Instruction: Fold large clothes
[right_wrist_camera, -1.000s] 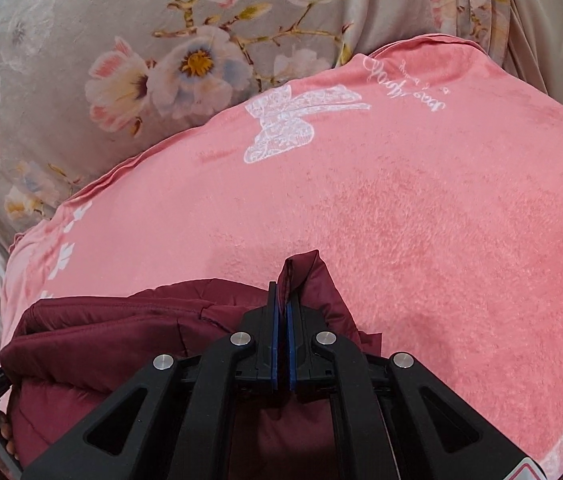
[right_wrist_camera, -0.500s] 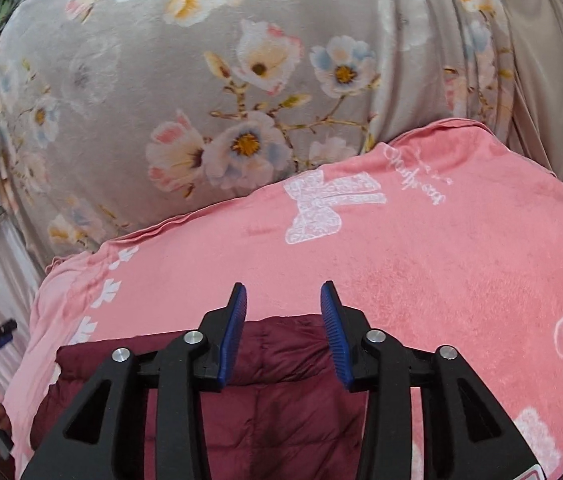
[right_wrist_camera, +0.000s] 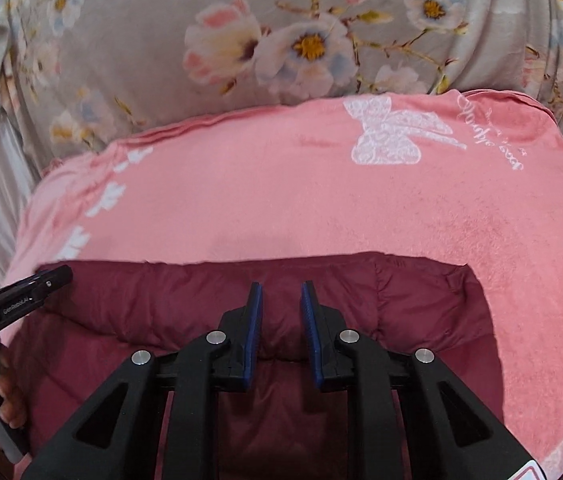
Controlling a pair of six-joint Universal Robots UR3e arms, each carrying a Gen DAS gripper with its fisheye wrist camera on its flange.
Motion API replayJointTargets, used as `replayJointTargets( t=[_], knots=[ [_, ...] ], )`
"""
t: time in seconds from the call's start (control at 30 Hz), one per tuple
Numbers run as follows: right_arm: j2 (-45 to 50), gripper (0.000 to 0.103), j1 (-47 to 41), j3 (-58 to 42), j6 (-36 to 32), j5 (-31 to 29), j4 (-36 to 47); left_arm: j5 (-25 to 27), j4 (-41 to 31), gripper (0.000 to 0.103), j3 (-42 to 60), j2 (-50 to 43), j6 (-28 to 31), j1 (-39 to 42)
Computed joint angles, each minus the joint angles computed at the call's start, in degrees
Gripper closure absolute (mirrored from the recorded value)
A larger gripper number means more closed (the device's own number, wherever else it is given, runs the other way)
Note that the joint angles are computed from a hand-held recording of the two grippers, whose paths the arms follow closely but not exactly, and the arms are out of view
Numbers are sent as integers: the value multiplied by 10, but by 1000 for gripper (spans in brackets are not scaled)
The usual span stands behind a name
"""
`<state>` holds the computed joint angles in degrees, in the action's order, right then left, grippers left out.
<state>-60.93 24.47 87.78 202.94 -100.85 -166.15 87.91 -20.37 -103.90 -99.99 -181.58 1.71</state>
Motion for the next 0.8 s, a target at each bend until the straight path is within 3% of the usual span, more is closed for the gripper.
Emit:
replayJointTargets(
  t=[0.13,0.27,0.37,0.73,0.8],
  knots=[
    [19,88,-7,20,6,14,-27,11,23,53,-14,-44,-16,3],
    [35,88,14,10,2,-20,-34,15,100,53,-66,-52,-21,4],
    [51,89,25,-12,2,-43,-17,35,120,53,-71,-62,-27,-7],
    [67,87,35,-72,0,-63,67,56,111,53,-52,-81,-30,-18],
    [46,81,46,-64,18,-62,68,50,103,53,-51,-76,-28,-15]
  ],
)
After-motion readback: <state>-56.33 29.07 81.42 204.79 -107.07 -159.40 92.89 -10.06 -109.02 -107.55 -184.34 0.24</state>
